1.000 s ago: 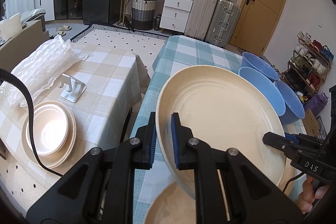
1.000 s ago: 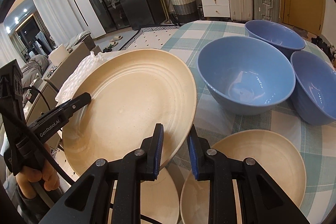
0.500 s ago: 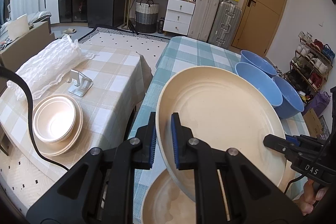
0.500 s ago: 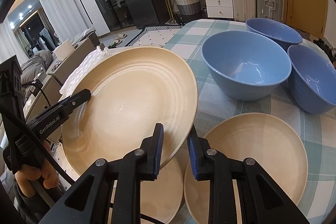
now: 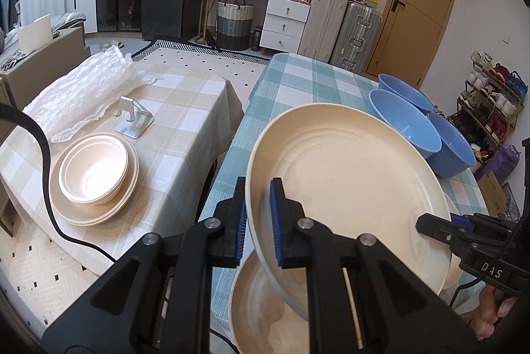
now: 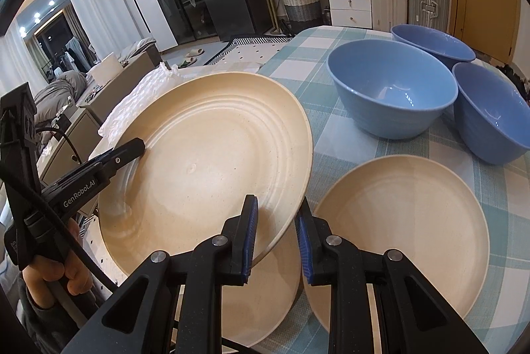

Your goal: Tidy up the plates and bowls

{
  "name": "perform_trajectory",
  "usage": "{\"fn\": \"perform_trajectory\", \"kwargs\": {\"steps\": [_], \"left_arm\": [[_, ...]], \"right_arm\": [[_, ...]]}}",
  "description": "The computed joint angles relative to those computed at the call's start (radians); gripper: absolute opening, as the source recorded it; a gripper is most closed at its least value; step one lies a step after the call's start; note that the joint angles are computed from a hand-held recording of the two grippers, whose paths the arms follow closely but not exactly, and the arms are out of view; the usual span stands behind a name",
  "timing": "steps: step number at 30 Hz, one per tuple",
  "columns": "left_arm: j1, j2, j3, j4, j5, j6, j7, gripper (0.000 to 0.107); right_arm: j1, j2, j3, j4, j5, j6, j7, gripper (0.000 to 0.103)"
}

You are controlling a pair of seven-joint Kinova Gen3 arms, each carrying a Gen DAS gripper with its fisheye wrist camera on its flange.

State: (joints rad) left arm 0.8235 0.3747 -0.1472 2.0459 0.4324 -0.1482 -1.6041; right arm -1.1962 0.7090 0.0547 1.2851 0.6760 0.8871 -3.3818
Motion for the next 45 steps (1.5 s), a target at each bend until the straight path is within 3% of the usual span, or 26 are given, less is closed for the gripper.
{"fn": "perform_trajectory", "kwargs": {"steps": [9, 17, 28, 45], "left_arm": [[-0.048, -0.012, 0.063, 0.057, -0.015, -0.039, 0.005, 0.010], [-0.141, -0.019, 0.162, 0.111, -0.057, -0.084, 0.030, 0.010], [-0.095, -0.031, 0.128, 0.142, 0.007, -0.095, -0.022, 0.010], [-0.134, -0.009, 0.184, 0.198, 0.000, -0.130, -0.009, 0.011]], "right_arm": [[-0.017, 0.003, -0.008, -0.005, -0.006, 0.009, 0.001, 0.023], [-0.031, 0.006, -0.015, -0.004, -0.010, 0.012, 0.002, 0.023], [-0.049, 0.019, -0.021, -0.017, -0.026, 0.022, 0.001, 0.023], [-0.059, 0.051, -0.030, -0.051, -0.084, 0.031, 0.035, 0.023]]}}
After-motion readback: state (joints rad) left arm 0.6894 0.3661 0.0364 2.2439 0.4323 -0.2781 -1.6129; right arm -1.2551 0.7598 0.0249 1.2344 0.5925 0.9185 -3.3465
